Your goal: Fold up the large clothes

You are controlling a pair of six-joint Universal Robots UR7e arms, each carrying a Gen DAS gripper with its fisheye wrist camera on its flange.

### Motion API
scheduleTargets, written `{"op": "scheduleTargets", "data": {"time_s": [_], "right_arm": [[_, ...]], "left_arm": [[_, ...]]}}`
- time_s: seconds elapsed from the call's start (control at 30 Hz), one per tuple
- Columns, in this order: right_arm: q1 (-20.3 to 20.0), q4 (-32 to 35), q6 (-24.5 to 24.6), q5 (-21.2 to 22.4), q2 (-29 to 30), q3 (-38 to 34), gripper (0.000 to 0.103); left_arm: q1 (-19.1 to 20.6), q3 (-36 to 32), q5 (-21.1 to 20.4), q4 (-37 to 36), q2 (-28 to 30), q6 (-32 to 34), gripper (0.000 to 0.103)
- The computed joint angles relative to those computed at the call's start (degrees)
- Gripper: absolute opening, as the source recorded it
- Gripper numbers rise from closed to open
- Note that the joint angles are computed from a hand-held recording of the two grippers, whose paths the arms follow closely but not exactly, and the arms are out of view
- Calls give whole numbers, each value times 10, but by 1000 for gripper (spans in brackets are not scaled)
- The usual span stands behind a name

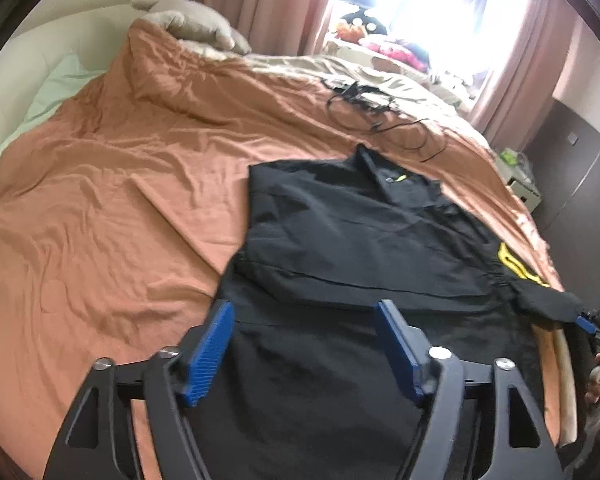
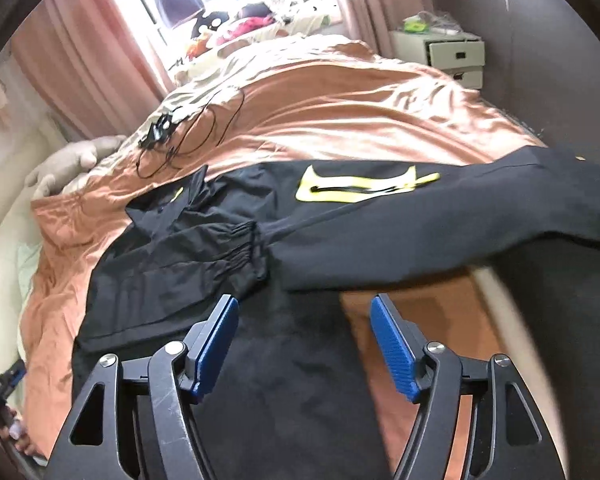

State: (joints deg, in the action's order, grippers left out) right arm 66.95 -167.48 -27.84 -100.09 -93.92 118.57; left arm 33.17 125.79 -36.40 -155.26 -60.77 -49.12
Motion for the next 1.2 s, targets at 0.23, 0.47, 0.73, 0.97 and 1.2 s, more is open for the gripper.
{"op": "scheduleTargets", "data": {"time_s": [0.23,0.47,0.73,0.97,1.2], "right_arm": [[-59,35,-16,56,-84,18,80],[-148,65,-28,125,-141,7,81],[-254,114,-10,224,-165,-34,81],[-311,144,20,289,-148,-78,77],[-330,158,53,307,-105,-120,76]], "left_arm": [[-59,-7,13,21,12,-20,98],[-96,-22,4,36,36,-45,99],[-117,-58,3,55,87,-42,99],[-117,-103,-1,41,140,-17,99],[-106,-137,-5,28,182,13,99]]}}
